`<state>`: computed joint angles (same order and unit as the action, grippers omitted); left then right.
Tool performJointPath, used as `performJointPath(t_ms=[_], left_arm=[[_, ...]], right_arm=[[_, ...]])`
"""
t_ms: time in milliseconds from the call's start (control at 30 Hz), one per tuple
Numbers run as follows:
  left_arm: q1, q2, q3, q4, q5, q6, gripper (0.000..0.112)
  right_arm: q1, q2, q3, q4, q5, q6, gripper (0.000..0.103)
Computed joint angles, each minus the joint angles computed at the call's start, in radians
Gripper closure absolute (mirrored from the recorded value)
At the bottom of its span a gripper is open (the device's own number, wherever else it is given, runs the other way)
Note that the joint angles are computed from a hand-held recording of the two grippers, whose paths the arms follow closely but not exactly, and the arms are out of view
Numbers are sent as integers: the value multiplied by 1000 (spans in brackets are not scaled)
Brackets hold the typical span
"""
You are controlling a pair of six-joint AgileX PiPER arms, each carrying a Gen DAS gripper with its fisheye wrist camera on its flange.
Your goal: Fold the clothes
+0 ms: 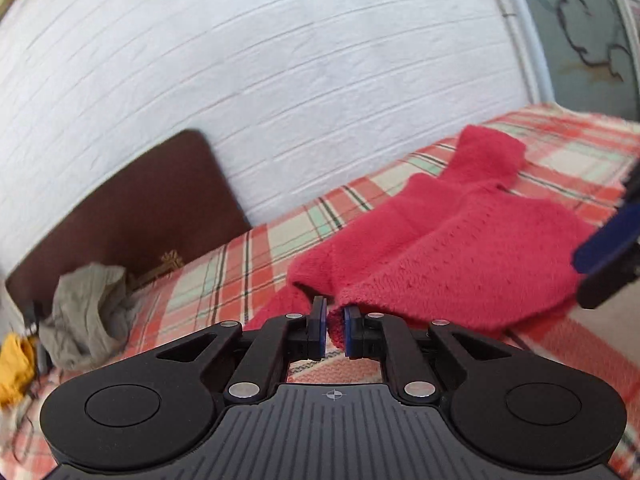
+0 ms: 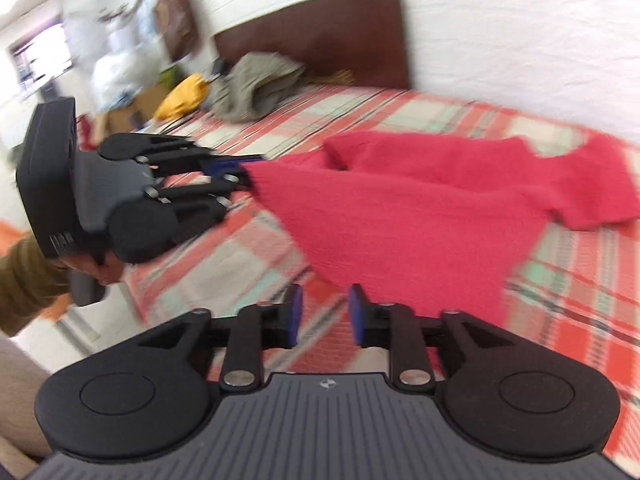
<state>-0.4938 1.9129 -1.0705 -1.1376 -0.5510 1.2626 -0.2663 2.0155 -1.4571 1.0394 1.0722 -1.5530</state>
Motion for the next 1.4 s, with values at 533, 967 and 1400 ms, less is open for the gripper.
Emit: performJointPath(t_ms=[533,967,1400], left_arm=[[7,18,-89,-69,35,84,107],[5,28,-74,-81,58,98,112],[121,-190,56,-134,490,32,112]], right_arm=[[41,-79,297,276,-460,-310,47],[73,-69,302,457,-576,-339,93],[-119,-87,153,278,-200,132,93]])
